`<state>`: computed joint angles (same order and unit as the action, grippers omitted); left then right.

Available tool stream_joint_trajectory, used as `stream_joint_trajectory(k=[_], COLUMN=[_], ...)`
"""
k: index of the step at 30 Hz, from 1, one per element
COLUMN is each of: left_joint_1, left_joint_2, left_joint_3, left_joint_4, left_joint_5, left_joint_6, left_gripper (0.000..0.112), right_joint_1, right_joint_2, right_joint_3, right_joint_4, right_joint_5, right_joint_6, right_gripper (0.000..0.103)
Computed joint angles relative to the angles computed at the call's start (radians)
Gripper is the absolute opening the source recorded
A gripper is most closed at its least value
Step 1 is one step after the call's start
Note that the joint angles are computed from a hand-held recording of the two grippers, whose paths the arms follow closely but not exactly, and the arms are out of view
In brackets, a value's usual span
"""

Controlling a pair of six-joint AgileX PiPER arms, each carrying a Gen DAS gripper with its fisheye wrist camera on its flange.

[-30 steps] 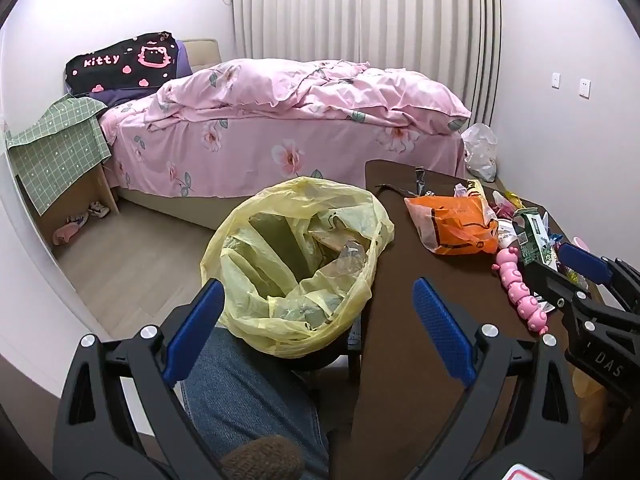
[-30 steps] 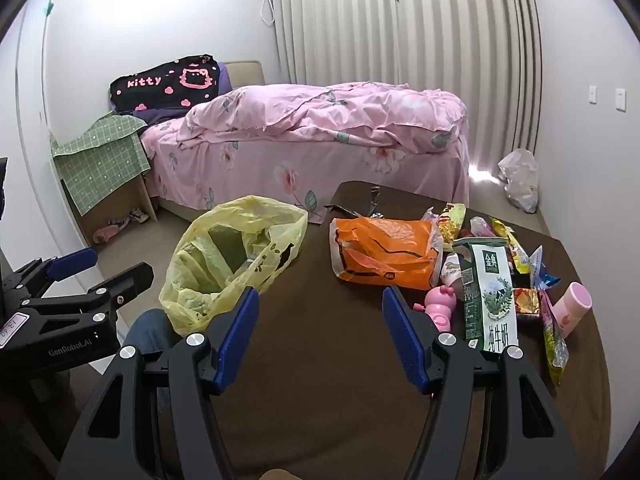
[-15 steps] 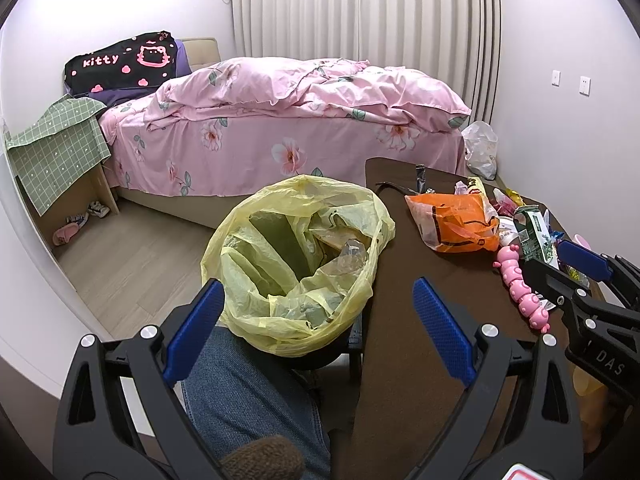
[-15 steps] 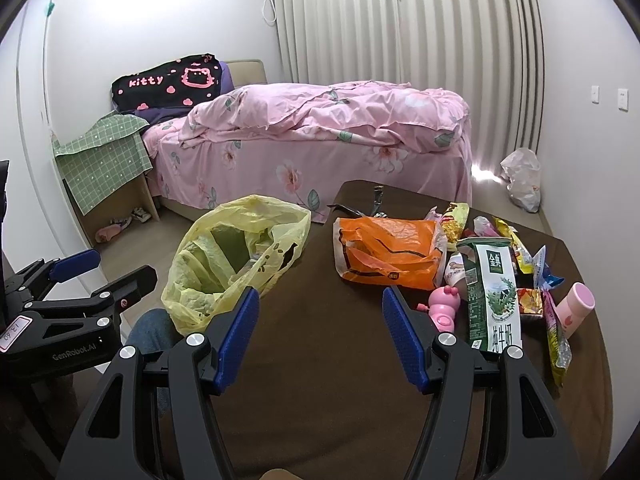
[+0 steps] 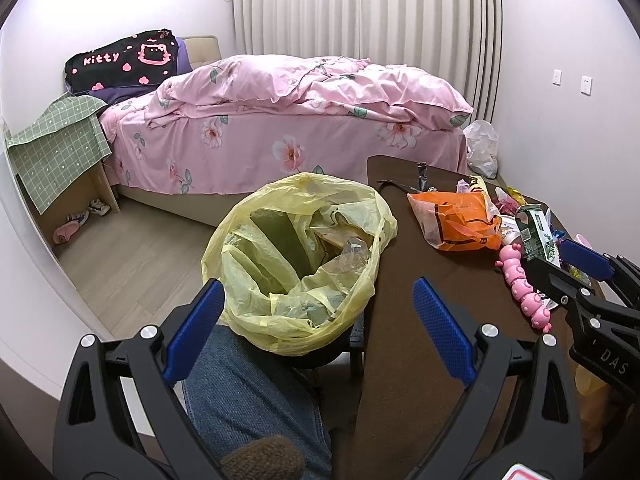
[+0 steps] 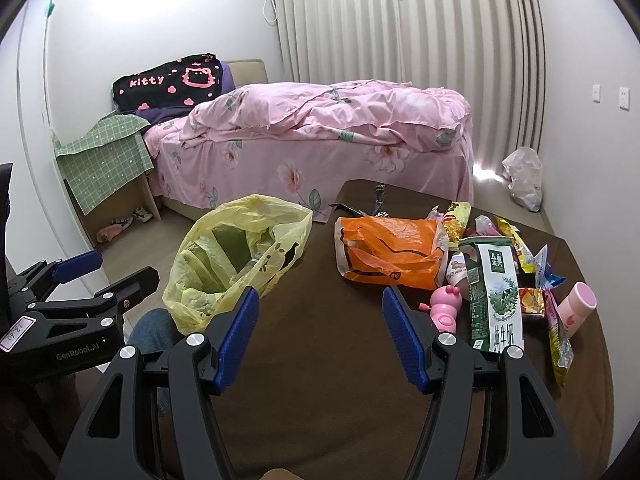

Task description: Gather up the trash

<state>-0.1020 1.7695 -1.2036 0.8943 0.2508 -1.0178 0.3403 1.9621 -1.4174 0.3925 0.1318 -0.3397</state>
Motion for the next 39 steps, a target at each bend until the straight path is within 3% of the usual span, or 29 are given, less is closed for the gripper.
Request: stream_joint_trajectory(k=[39], left_joint_1=[0.025], left_joint_2=[0.011], left_joint_3=[0.013], left_joint_4=[0.014], left_joint_5=[-0.027], left_joint_6=[-0.009], left_gripper=[0.091], right_joint_1=[0.002], right_joint_2=[0.000], right_joint_3=[-0.002], right_joint_4=[-0.014], right_joint_5=[0.006], right_joint_6=[0.018], right_gripper=[0.061])
